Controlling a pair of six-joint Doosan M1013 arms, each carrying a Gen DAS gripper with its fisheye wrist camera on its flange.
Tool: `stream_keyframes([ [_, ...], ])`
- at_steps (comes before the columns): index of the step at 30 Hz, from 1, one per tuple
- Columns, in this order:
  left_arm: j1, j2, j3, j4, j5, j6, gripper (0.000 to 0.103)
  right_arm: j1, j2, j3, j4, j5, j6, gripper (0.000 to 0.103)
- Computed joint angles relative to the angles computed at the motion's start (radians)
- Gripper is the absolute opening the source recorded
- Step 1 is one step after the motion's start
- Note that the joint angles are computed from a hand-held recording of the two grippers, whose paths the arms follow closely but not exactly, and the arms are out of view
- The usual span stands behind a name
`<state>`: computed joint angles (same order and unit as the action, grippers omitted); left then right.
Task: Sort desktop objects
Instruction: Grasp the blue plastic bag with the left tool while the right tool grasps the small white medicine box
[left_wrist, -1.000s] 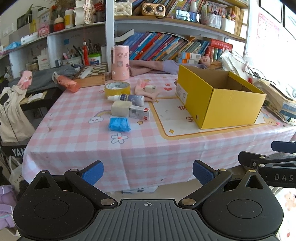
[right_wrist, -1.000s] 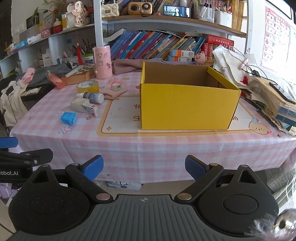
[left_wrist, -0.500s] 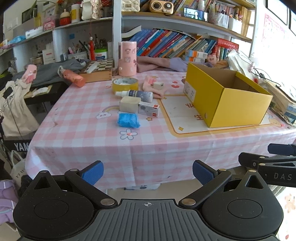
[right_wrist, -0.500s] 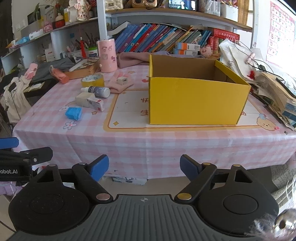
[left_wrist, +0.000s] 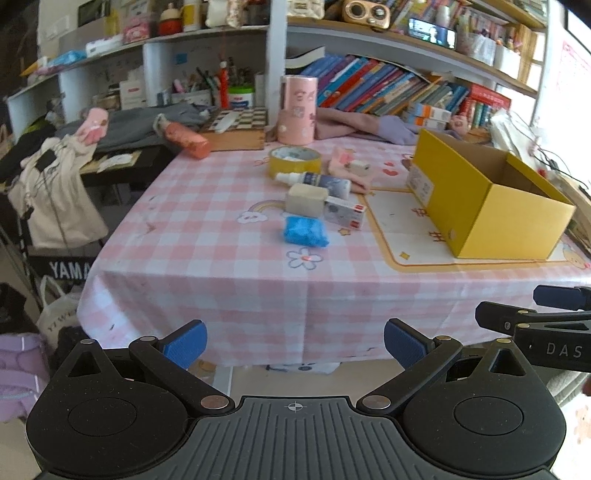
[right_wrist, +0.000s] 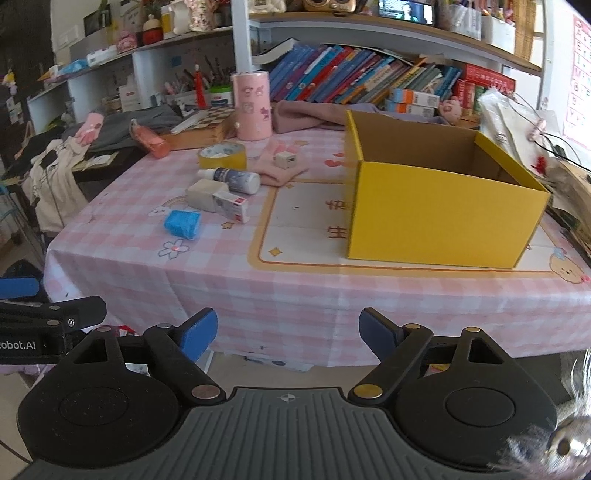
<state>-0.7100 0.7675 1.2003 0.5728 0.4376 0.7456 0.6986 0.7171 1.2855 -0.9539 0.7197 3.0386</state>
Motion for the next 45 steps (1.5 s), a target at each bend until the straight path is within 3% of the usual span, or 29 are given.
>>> stream_keyframes([
  [6,0.009,0.002,-0.002,0.022,0.013,-0.058,0.102,-0.008,0.02,-0.036,0.036,-0.036,-0.084,0.083],
  [8,0.01,0.004,-0.005,0.042,0.015,-0.079,0.102,-0.01,0.025,-0.044,0.033,-0.054,-0.1,0.07],
  [11,0.012,0.012,-0.019,0.064,0.022,-0.094,0.103,-0.018,0.036,-0.064,0.059,-0.068,-0.145,0.058],
  [22,0.025,0.075,-0.133,0.025,0.077,-0.042,0.102,-0.062,0.09,-0.164,0.196,-0.115,-0.356,0.057],
  [29,0.03,0.131,-0.242,-0.043,0.135,0.064,0.102,-0.1,0.131,-0.244,0.322,-0.131,-0.507,0.055],
  [34,0.039,0.172,-0.318,-0.158,0.147,0.206,0.099,-0.125,0.169,-0.314,0.435,-0.12,-0.638,0.051],
  [45,0.054,0.322,-0.599,-0.367,0.337,0.444,0.091,-0.183,0.271,-0.502,0.716,-0.036,-0.944,0.046],
])
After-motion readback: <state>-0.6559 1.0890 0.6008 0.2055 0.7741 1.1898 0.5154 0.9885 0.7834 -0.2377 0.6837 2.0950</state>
